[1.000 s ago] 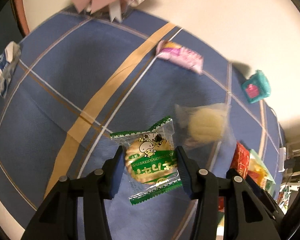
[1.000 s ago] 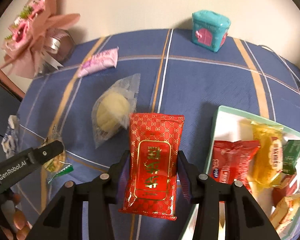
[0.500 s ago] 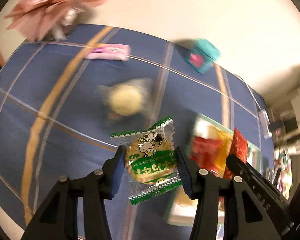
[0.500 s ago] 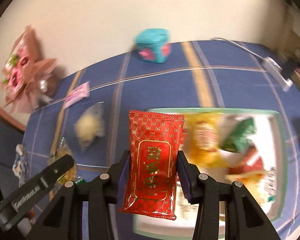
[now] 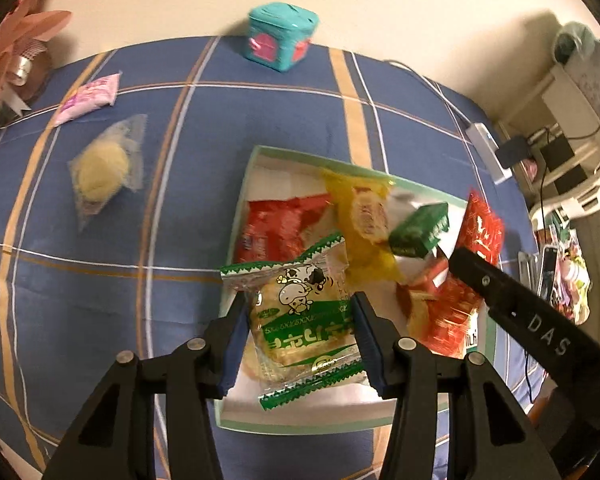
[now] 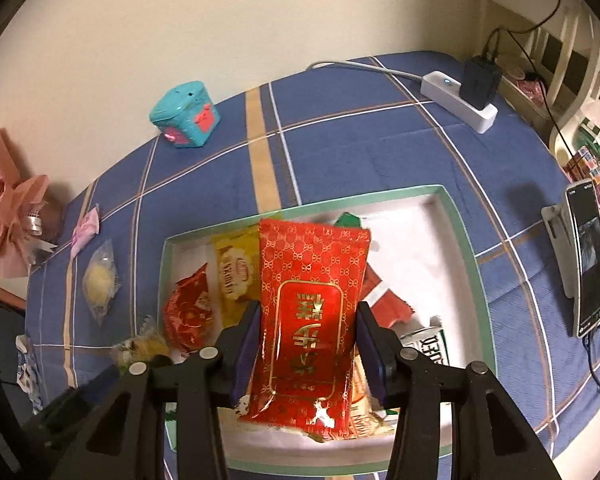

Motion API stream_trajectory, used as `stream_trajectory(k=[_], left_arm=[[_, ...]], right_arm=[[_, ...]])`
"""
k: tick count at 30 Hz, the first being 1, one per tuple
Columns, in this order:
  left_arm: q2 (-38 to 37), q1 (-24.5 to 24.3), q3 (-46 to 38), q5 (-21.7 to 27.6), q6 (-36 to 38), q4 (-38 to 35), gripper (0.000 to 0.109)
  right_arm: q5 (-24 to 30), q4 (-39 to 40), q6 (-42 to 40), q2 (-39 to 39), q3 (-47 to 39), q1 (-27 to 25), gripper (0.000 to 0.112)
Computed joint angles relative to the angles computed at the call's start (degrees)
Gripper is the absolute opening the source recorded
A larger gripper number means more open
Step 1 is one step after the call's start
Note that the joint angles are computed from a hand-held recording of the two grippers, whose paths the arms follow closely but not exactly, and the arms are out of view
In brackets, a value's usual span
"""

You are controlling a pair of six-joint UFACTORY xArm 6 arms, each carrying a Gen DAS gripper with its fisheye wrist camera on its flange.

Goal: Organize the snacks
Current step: 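Carry both packs over the tray and open both grippers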

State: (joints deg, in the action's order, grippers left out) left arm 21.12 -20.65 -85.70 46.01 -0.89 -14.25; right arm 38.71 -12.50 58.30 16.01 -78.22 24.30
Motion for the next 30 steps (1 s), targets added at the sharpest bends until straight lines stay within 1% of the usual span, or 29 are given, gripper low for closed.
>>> stream_trajectory(k=[3, 5, 7, 10, 12, 13, 16, 17, 19, 21, 22, 24, 25, 26, 27, 29, 30], left_arm=[[0.1, -0.4, -0.1, 0.5, -0.4, 1.0, 0.052], [-0.1, -0.3, 0.1, 0.3, -1.1, 1.8, 0.055], [-0.5, 0.1, 0.4, 0.0, -1.9, 2.2, 0.060], [-0.9, 0.9, 0.8, -0.6, -3.6, 3.2, 0.062], [-0.9, 1.7, 0.9, -0.7, -5.3, 4.0, 0.068], [-1.0, 2.2, 1.0, -0.8, -6.4, 4.6, 0.074], [-1.3, 3.7, 1.5, -0.8, -10.5, 7.3, 0.077], [-1.5, 4.2, 1.7, -0.8, -11.6, 8.0, 0.081], [-1.8, 5.3, 2.3, -1.2, -14.5, 10.1, 0.085], [-2.0, 6.1, 2.7, -1.5, -17.4, 12.7, 0.085], [-2.1, 6.5, 2.8, -1.5, -18.8, 14.2, 0.085], [-2.2, 7.1, 3.1, -1.5, -20.8, 16.3, 0.088], [-2.1, 7.4, 3.0, -1.2, -21.6, 17.2, 0.094], [-1.9, 7.7, 2.9, -1.1, -22.3, 17.8, 0.098], [-2.0, 7.8, 3.0, -1.1, -22.6, 18.2, 0.098], [-2.1, 8.3, 3.6, -2.0, -22.6, 19.4, 0.098], [-2.2, 8.4, 3.8, -2.6, -22.7, 20.1, 0.099]], right_arm=[[-1.0, 0.8, 0.0, -0.6, 0.9, -0.3, 0.052], [-1.9, 1.8, -0.6, -0.9, 1.3, -0.4, 0.054], [-1.2, 1.5, -0.4, -1.1, 1.1, -0.3, 0.056], [0.8, -0.4, 0.6, -1.0, 0.0, 0.2, 0.059], [2.1, -0.7, 0.5, -0.9, -0.8, 0.5, 0.059], [2.8, -0.7, 0.2, -0.8, -1.3, 0.7, 0.060], [5.6, -0.3, -0.8, 0.0, -3.3, 1.3, 0.069], [5.9, 0.0, -1.1, 0.2, -3.7, 1.4, 0.071], [5.5, 0.7, -1.8, 0.4, -4.0, 1.6, 0.073], [6.1, 0.7, -2.3, 1.0, -4.9, 2.0, 0.080], [6.4, 0.5, -2.5, 1.3, -5.4, 2.3, 0.081], [6.5, 0.2, -2.8, 1.7, -6.1, 2.7, 0.082], [6.3, -0.1, -3.0, 1.9, -6.4, 2.9, 0.082], [6.0, -0.3, -3.1, 2.0, -6.6, 3.1, 0.084], [5.6, -0.7, -3.2, 2.1, -6.8, 3.2, 0.087], [4.2, -1.9, -2.9, 2.2, -6.7, 3.5, 0.103], [3.1, -3.3, -2.2, 2.1, -6.4, 3.7, 0.103]])
